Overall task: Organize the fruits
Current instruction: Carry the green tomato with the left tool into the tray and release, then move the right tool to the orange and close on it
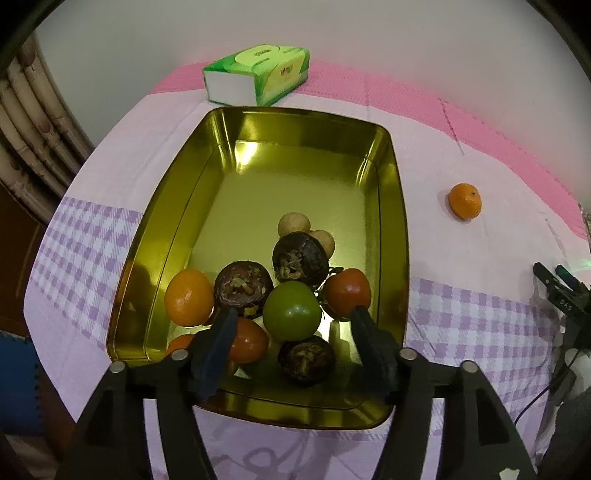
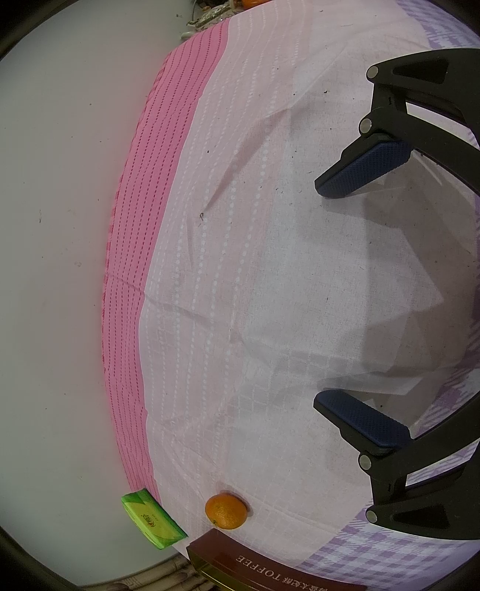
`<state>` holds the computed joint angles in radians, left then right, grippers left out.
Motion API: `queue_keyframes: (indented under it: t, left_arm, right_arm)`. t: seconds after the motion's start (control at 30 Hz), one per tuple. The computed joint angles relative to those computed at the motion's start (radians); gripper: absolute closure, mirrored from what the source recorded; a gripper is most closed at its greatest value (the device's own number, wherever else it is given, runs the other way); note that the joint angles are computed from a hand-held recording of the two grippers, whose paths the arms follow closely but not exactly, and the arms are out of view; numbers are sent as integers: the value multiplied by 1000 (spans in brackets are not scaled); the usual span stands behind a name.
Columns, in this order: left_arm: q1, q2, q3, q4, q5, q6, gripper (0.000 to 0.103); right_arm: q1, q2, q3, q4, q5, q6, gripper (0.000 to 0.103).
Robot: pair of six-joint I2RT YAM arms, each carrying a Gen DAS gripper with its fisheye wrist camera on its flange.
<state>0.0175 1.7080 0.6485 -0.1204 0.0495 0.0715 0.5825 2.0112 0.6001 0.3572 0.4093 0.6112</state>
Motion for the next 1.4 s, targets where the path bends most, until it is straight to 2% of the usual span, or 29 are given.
queue_keyframes:
  t: [0.23,0.37,0.6,0.9,1.03,1.13,1.23,1.4]
  left_arm:
    - [0,-86,-26,-18,2,4,25]
    - [21,-134,-36,-35,8,13,23]
    - [110,-229,-56,-63,22,47,12]
    - [239,-314,-69,-109,60,122,6]
    - [280,-343,-86,-99,67,146,4]
    - [299,-351,-95,-82,70,144,4]
    - [300,-344,-100,-66,61,138,4]
    - [310,-317,-92,-64,60,133,4]
  right_arm:
    - [0,-9,-17,7,1,2,0]
    - [-2,-10,-16,4,-1,1,0]
    - [-14,-14,1,-28,-18,-5,0]
    - [-21,-20,40,-115,-26,35,0]
    - [-19,-20,82,-195,-34,80,0]
    - [6,-28,98,-209,-21,100,2]
    - [66,-33,149,-239,4,80,3]
    - [154,16,316,-305,-6,27,3]
